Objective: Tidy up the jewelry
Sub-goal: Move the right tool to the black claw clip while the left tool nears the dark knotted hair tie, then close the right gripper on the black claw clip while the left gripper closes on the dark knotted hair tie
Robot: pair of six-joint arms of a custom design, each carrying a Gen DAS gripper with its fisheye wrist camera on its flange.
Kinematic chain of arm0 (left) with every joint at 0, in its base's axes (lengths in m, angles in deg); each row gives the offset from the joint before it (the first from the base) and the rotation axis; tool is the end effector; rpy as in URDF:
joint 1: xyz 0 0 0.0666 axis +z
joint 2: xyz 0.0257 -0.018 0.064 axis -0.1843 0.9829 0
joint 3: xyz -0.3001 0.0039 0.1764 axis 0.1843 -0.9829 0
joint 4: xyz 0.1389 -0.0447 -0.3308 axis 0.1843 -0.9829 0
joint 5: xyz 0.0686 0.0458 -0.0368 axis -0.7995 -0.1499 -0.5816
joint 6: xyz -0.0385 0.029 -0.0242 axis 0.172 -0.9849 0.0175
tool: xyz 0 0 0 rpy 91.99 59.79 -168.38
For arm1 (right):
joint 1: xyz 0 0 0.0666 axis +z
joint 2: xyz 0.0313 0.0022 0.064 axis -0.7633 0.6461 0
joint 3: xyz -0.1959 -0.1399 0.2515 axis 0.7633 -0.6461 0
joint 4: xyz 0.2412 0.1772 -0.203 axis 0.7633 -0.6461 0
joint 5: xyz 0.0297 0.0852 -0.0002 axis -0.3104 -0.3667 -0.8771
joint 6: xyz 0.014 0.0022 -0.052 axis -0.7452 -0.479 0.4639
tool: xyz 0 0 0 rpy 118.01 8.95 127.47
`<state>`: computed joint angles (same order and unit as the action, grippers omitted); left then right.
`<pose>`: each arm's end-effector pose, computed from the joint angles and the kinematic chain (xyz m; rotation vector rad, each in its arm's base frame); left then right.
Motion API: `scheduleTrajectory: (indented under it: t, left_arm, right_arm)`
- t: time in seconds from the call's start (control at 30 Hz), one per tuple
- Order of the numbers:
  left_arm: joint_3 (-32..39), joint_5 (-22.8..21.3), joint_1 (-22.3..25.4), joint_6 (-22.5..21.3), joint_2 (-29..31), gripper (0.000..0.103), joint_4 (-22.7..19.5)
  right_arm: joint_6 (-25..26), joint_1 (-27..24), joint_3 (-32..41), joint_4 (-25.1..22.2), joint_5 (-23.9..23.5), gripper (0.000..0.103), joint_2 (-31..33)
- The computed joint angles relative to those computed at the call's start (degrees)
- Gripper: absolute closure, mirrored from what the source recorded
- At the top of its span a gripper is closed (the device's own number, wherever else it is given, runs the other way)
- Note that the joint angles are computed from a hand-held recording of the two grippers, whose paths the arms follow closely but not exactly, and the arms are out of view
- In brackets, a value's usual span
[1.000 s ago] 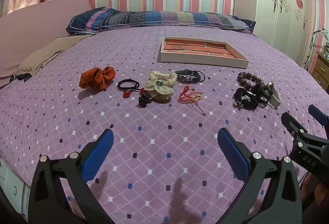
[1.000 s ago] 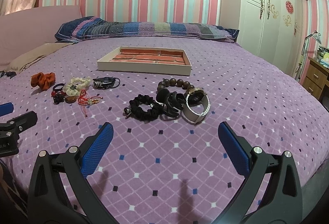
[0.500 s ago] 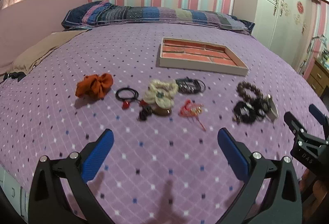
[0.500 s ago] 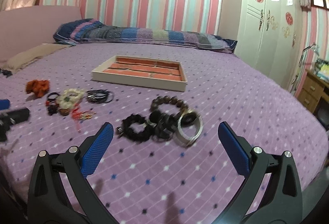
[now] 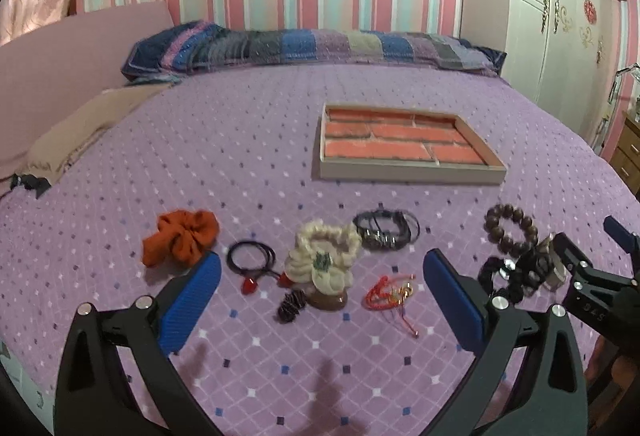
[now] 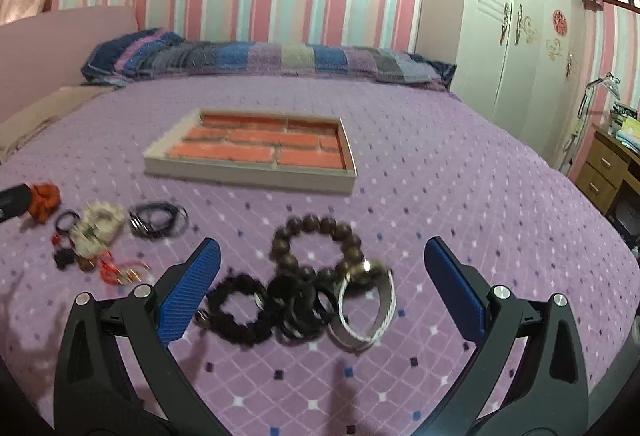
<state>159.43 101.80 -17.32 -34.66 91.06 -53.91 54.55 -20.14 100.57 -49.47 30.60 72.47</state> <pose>0.6364 -0.0833 0.3488 0.4543 2.2104 -0.2231 0.5407 0.2774 0.3110 0.3966 2.1219 -0.3601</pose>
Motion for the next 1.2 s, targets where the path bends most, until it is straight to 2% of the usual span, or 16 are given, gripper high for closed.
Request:
scheduleTrajectory:
  t: [0.13,0.2,0.33,0.47,0.53,0.67,0.73,0.8,0.87,0.93,1.0,1.2]
  left_arm:
    - [1.05,0.79,0.18,-0.16,1.53,0.004,-1.67]
    - [0.47,1.23,0.43,-0.21,1.54,0.004,-1.10]
    - [0.90,0.54,0.85,-0.10,2.41,0.004,-0.74]
    - [2.56,0.49,1.08,-0.37,3.96,0.004,-1.50]
    - [3.27,-0.18,0.96,-0.97,4.71,0.004,-1.84]
    - [4.63,-0.13,1.22,-1.16,6.24,0.004,-2.30]
    - [7.69,-0.29,1.39,-0.64,8.50,0.004,-4.93]
    - [11.40,0.56,1.67,0.05,10.94,0.004,-8.55]
    - [13.28,0.70,1.80,0.25,12.23,0.004,-10.20]
    - [12.87,0.21,1.80,0.03,12.13,0.004,-9.46]
    - [11.86,-0.82,1.66,-0.50,11.76,0.004,-8.23]
    - [11.60,-3.08,1.23,-2.22,12.36,0.005,-7.69]
  right_arm:
    - [-0.29,-0.27,-2.91,3.63,-1.87,0.004,-1.16]
    - [0.40,-0.13,-4.64,6.18,-1.83,0.004,-1.97]
    - [2.97,0.09,-4.39,7.46,-1.05,0.005,-1.33]
    - [2.91,-0.91,-3.18,6.17,-5.22,0.021,0.01]
    - [2.33,-1.44,-3.36,6.31,-6.95,0.025,0.11]
    - [2.14,-2.07,-3.82,6.91,-9.11,0.041,0.15]
    - [2.26,-2.38,-3.93,7.18,-10.51,0.047,0.27]
    - [2.85,-2.61,-3.25,6.77,-10.98,0.047,0.98]
    - [2.89,-2.88,-3.07,6.82,-11.64,0.047,1.28]
    - [2.88,-3.23,-2.82,6.39,-12.55,0.047,1.56]
    - [2.15,-3.65,-2.70,5.82,-14.06,0.052,1.73]
    - [1.66,-3.96,-2.79,4.84,-14.61,0.055,1.73]
